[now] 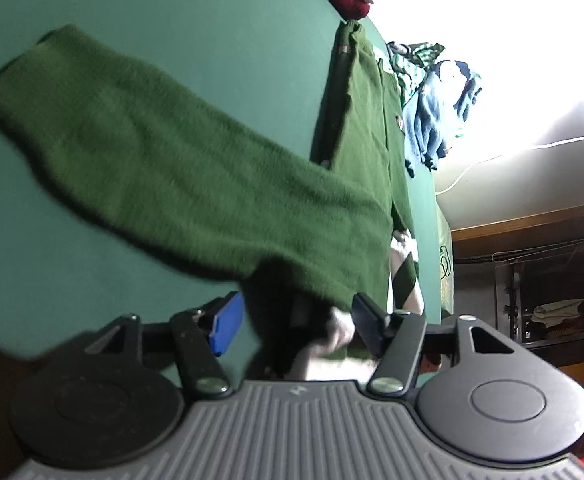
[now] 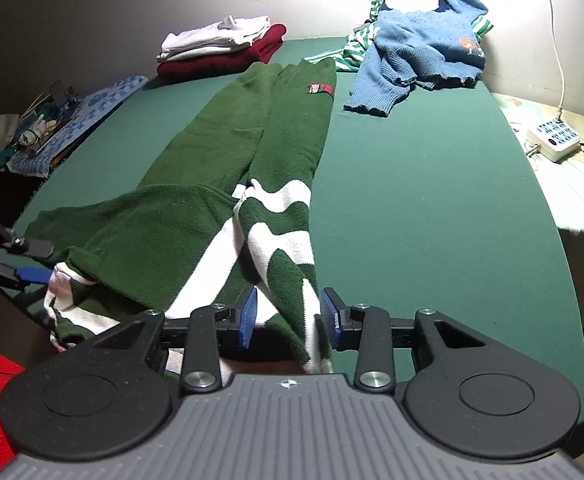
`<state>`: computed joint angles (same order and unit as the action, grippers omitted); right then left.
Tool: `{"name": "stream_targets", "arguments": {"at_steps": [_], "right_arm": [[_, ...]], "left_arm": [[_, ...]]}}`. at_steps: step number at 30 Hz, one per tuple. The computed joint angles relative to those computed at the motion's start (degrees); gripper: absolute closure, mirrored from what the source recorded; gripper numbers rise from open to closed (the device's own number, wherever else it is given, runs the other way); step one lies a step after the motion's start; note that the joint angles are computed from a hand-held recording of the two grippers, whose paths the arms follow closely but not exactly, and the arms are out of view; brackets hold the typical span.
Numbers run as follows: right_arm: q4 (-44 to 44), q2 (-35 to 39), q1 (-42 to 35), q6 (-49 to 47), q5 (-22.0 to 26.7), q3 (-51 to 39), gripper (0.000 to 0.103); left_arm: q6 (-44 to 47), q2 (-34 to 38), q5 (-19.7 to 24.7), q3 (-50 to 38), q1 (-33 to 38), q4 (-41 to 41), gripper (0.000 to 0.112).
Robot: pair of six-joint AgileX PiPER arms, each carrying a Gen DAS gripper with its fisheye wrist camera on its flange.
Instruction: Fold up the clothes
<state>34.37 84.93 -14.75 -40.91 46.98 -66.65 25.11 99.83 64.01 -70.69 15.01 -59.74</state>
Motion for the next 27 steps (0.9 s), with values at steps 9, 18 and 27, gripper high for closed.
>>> {"name": "stream_targets", "arguments": {"at_steps": [9, 18, 27], "right_arm": [[-4.03, -2.29, 3.08, 5.32, -4.88, 3.88, 0.066], [-2.48, -3.95, 2.32, 3.26, -5.06, 5.87, 0.066], [-1.1, -5.54, 1.24, -3.82, -0.03, 6.51, 0.072]], "left_arm": [[-1.76, 0.93, -6.84, -2.0, -2.58, 1.46, 0.106], [3.53, -4.04, -8.77, -4.96, -2.18, 6.21, 0.112], [2.91, -7.34, -8.7, -6.16, -1.1, 12.1, 0.112]]}}
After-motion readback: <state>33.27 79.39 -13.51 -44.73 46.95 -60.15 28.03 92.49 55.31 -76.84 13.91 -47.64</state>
